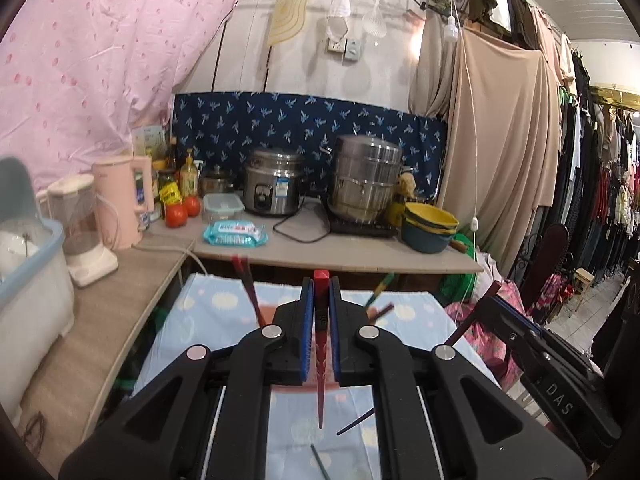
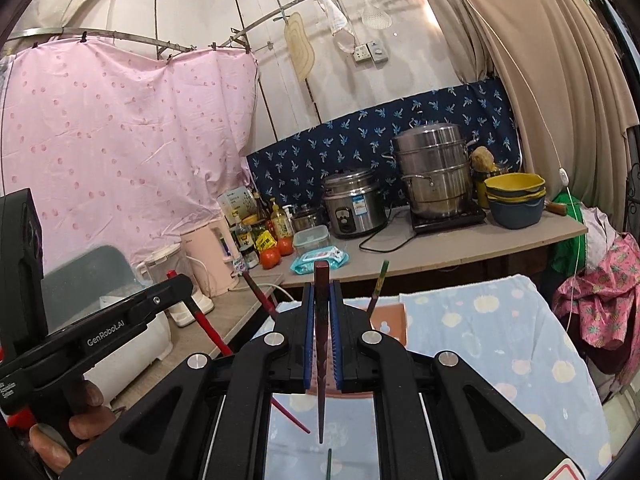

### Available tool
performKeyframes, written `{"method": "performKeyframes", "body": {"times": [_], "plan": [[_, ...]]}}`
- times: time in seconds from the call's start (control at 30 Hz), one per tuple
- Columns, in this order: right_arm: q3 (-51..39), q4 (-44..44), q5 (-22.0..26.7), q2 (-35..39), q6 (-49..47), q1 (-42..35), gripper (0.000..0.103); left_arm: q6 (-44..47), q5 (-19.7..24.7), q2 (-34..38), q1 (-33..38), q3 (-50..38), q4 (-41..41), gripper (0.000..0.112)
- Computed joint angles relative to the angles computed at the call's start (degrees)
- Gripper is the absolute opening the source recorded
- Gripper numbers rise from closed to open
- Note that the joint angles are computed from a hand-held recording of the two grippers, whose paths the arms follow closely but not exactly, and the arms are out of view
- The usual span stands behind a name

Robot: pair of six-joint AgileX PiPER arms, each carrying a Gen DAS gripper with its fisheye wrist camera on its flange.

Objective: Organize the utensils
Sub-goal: 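Carry both chopsticks into the pink holder and open both tools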

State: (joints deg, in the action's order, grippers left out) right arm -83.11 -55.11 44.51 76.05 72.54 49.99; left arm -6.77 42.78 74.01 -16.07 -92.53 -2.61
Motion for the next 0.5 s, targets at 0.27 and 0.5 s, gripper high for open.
{"method": "performKeyframes", "body": {"times": [0.27, 0.5], "plan": [[-13.38, 2.39, -3.92, 8.10, -6.86, -6.94, 0.008, -0.80, 0.21, 11.11, 1.52, -17.38, 1.45, 0.007], [-25.48, 7.13, -5.92, 16.10, -11.89, -12.98, 0.008, -3.32, 2.79, 23.12, 1.87, -35.72, 4.75, 0.007]]}}
